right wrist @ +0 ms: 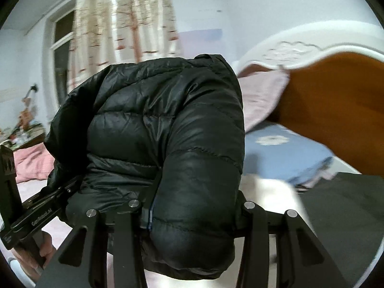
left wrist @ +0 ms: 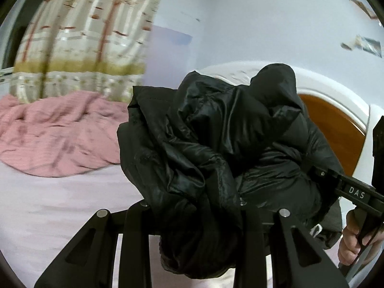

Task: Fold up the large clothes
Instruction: 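Carry the folded jacket with both tools onto the cream garment pile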

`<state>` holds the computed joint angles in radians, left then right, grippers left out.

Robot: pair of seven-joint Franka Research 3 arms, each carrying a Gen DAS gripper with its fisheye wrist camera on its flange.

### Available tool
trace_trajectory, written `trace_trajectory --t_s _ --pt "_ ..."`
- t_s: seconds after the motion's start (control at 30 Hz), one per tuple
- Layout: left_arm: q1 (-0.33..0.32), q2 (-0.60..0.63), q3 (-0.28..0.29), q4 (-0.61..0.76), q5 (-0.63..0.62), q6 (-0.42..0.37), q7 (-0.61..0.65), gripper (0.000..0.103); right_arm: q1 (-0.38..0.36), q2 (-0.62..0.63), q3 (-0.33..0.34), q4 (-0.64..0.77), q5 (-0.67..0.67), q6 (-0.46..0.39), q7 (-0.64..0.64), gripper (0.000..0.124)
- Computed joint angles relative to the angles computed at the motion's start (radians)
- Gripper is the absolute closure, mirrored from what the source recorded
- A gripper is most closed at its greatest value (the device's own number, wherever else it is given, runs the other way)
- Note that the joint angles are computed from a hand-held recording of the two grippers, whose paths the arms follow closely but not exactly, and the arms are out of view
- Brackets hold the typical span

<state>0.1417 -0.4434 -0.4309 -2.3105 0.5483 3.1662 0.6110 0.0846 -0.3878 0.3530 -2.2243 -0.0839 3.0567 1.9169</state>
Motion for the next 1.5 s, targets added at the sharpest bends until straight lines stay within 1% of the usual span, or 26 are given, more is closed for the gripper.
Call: trace_trajectory --t_s 0.13,0.23,0.27,0.33,0.37,0.4,0.43,0.47,0.5,0.53,0.57,0.6,0.63,0.67,0.7,0.77,0.8,0.87,0.93,0.97,1.0,1.13,1.17,1.23,1.37,1.5 --pt "0.110 0.086 -0.156 0.087 0.062 -0.027 -0.081 0.074 0.024 -0.007 -0.101 -0.044 0.040 0.007 -0.068 0.078" --pt "0.205 0.133 -0.265 0.141 0.160 -0.064 -0.165 0.073 -0.005 0.011 -0.112 -0.052 0.051 0.006 -0.086 0.078" --pt "0.217 0.151 -0.285 0.155 0.185 -0.084 -0.184 0.073 -0.002 0.022 -0.125 -0.052 0.058 0.011 -0.101 0.077" --pt "0.213 0.180 -0.294 0.165 0.219 -0.121 -0.211 0.072 -0.006 0.032 -0.130 -0.066 0.068 0.019 -0.115 0.076" --pt "0.201 0.187 -0.284 0.160 0.229 -0.124 -0.221 0.071 -0.006 0.044 -0.135 -0.066 0.073 0.017 -0.124 0.074" --pt "0.190 0.188 -0.273 0.153 0.241 -0.123 -0.232 0.070 -0.018 0.053 -0.122 -0.061 0.069 0.018 -0.119 0.071" --pt "0.174 0.189 -0.258 0.151 0.252 -0.130 -0.231 0.066 -0.025 0.058 -0.117 -0.065 0.065 0.027 -0.117 0.071" --pt "0.148 0.189 -0.239 0.155 0.255 -0.156 -0.215 0.061 -0.038 0.057 -0.106 -0.072 0.059 0.037 -0.109 0.067" --pt "0.121 0.188 -0.216 0.154 0.253 -0.170 -0.196 0.058 -0.070 0.054 -0.078 -0.074 0.044 0.042 -0.092 0.064" --pt "0.094 0.183 -0.191 0.154 0.246 -0.186 -0.177 0.050 -0.136 0.047 -0.022 -0.069 0.003 0.037 -0.053 0.061" --pt "0.075 0.174 -0.171 0.154 0.245 -0.203 -0.172 0.037 -0.198 0.034 0.032 -0.067 -0.038 0.030 -0.012 0.056" --pt "0.075 0.155 -0.170 0.152 0.267 -0.227 -0.198 0.028 -0.275 0.019 0.099 -0.058 -0.089 0.017 0.042 0.053" --pt "0.095 0.128 -0.180 0.149 0.313 -0.248 -0.250 0.014 -0.324 0.002 0.142 -0.053 -0.129 0.005 0.085 0.051" --pt "0.110 0.100 -0.181 0.141 0.355 -0.252 -0.295 0.006 -0.386 -0.018 0.193 -0.042 -0.173 -0.010 0.139 0.044" --pt "0.102 0.077 -0.163 0.129 0.369 -0.251 -0.310 0.005 -0.440 -0.040 0.234 -0.038 -0.209 -0.013 0.190 0.036" --pt "0.059 0.039 -0.103 0.108 0.367 -0.256 -0.293 0.003 -0.543 -0.100 0.314 -0.031 -0.276 -0.014 0.299 0.035" --pt "0.044 0.020 -0.080 0.099 0.375 -0.263 -0.291 0.002 -0.555 -0.119 0.323 -0.028 -0.283 -0.010 0.311 0.035" --pt "0.037 -0.038 -0.048 0.072 0.420 -0.267 -0.320 0.000 -0.506 -0.128 0.294 -0.014 -0.278 -0.016 0.300 0.033" --pt "0.050 -0.103 -0.031 0.042 0.470 -0.265 -0.359 0.000 -0.473 -0.138 0.282 0.000 -0.271 -0.016 0.300 0.029" --pt "0.056 -0.137 -0.020 0.025 0.487 -0.257 -0.373 0.000 -0.461 -0.145 0.283 0.008 -0.268 -0.013 0.302 0.022" --pt "0.059 -0.167 -0.006 0.008 0.495 -0.250 -0.378 0.000 -0.451 -0.150 0.290 0.020 -0.266 -0.007 0.302 0.021" --pt "0.041 -0.277 0.063 -0.070 0.463 -0.249 -0.318 0.000 -0.421 -0.165 0.340 0.056 -0.244 0.018 0.303 0.021" --pt "0.045 -0.312 0.074 -0.095 0.458 -0.243 -0.303 0.000 -0.417 -0.169 0.354 0.058 -0.234 0.021 0.306 0.021" --pt "0.057 -0.372 0.092 -0.141 0.442 -0.236 -0.272 0.000 -0.429 -0.194 0.404 0.058 -0.209 0.034 0.335 0.021" --pt "0.026 -0.485 0.165 -0.252 0.386 -0.223 -0.184 0.000 -0.457 -0.279 0.494 0.023 -0.157 0.041 0.383 0.021" --pt "0.052 -0.606 0.176 -0.369 0.362 -0.200 -0.151 0.000 -0.441 -0.338 0.549 -0.027 -0.105 0.047 0.399 0.021"
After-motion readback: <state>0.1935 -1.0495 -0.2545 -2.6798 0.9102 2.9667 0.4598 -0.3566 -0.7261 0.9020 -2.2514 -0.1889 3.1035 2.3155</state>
